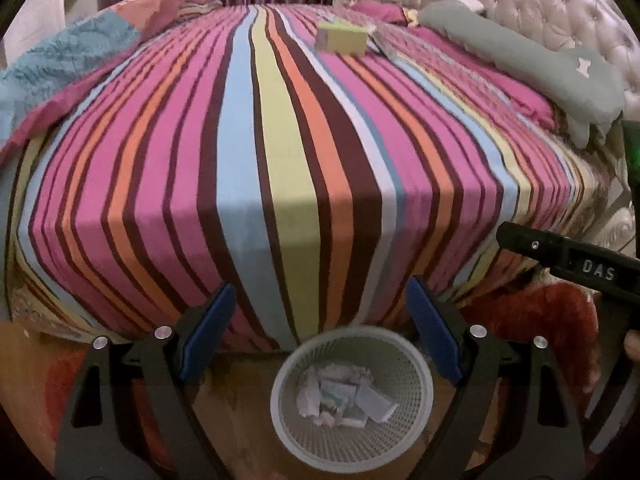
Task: Collect trash
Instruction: 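Raise both tools back toward the green box and tissue pack on the bed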
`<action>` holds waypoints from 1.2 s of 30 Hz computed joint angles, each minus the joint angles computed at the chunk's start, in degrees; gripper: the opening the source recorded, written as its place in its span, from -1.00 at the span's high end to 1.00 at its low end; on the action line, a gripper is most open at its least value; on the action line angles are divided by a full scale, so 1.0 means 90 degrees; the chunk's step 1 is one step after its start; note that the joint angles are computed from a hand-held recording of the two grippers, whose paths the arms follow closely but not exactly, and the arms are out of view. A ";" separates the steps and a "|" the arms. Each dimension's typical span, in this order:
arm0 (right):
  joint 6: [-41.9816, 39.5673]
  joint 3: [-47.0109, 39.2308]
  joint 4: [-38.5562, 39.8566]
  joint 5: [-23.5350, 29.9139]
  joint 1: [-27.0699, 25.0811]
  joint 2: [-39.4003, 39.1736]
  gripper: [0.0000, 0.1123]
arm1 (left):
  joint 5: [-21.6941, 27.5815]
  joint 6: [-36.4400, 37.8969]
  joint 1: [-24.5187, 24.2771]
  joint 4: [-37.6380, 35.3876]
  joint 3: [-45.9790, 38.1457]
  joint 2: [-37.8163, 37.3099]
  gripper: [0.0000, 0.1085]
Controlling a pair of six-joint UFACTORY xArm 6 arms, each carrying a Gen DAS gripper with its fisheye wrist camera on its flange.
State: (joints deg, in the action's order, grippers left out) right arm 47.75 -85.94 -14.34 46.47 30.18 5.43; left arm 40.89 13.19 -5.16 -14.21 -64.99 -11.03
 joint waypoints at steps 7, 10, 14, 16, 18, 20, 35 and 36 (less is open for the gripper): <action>0.0040 -0.0378 -0.0421 -0.0024 -0.0190 0.0244 -0.55 | -0.0105 0.0011 0.0068 -0.0188 -0.0418 0.0273 -0.56; 0.0024 -0.0645 -0.0572 0.0025 -0.0267 0.0426 -0.55 | -0.0095 0.0011 0.0067 -0.0191 -0.0748 0.0541 -0.56; -0.0084 -0.0957 -0.0559 0.0033 -0.0404 0.0608 -0.55 | -0.0130 -0.0110 0.0039 -0.0126 -0.1170 0.0900 -0.56; -0.0133 -0.1108 -0.0564 0.0041 -0.0444 0.0705 -0.55 | -0.0112 -0.0129 0.0034 -0.0194 -0.1435 0.1097 -0.56; -0.0177 -0.1268 -0.0590 0.0037 -0.0478 0.0817 -0.55 | -0.0102 -0.0144 0.0020 -0.0250 -0.1720 0.1311 -0.56; -0.0267 -0.1526 -0.0556 0.0049 -0.0526 0.0990 -0.55 | -0.0072 -0.0154 0.0005 -0.0288 -0.1979 0.1501 -0.56; -0.0970 -0.4061 -0.0513 0.0364 -0.0881 0.2684 -0.55 | 0.0426 -0.0610 -0.0201 0.0214 -0.4935 0.3667 -0.56; -0.1050 -0.4353 -0.0490 0.0453 -0.0898 0.2873 -0.55 | 0.0529 -0.0628 -0.0215 0.0219 -0.5241 0.3878 -0.56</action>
State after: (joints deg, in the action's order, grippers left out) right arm 38.29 -125.12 -18.75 50.55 22.10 31.29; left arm 45.65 7.54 -7.09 -12.24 -112.16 23.87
